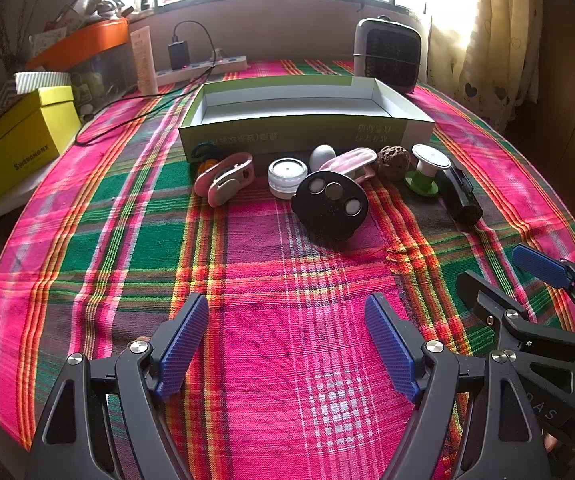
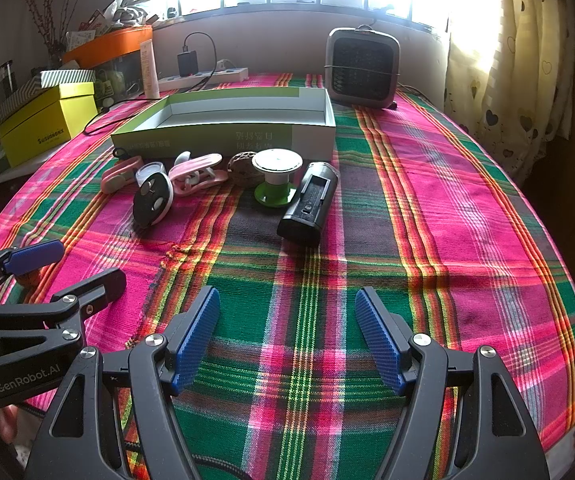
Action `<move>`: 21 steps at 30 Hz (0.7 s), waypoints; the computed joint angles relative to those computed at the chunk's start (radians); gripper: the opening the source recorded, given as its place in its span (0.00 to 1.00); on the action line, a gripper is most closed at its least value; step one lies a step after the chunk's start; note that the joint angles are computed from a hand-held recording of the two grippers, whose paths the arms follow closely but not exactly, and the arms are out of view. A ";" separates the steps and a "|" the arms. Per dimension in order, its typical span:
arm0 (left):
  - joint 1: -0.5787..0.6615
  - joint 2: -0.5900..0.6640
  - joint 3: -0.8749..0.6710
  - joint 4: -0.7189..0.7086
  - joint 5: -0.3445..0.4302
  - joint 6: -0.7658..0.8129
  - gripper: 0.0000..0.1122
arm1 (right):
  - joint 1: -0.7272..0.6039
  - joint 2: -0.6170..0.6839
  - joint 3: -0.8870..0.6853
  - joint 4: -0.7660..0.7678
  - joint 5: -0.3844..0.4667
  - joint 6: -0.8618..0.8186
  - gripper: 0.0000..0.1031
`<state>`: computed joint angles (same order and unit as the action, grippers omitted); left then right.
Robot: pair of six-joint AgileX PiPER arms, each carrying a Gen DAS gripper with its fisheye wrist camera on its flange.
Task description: Organize objects
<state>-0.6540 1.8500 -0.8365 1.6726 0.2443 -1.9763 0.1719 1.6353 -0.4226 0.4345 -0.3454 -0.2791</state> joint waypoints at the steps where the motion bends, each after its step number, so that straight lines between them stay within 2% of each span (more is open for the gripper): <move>1: 0.000 0.000 0.000 0.000 0.000 0.000 0.71 | 0.000 0.000 0.000 0.000 0.000 0.000 0.69; 12: 0.000 0.000 0.000 -0.001 -0.001 0.003 0.71 | 0.006 -0.001 0.002 0.011 -0.003 -0.006 0.69; 18: 0.008 -0.010 -0.005 -0.107 -0.015 0.122 0.71 | -0.002 0.005 -0.005 -0.003 0.001 0.000 0.69; 21: 0.015 -0.029 0.017 -0.048 -0.018 0.066 0.71 | 0.001 0.000 -0.001 0.002 0.003 0.000 0.69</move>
<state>-0.6393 1.8208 -0.8197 1.6248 0.2259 -1.9102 0.1733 1.6349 -0.4236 0.4368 -0.3429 -0.2792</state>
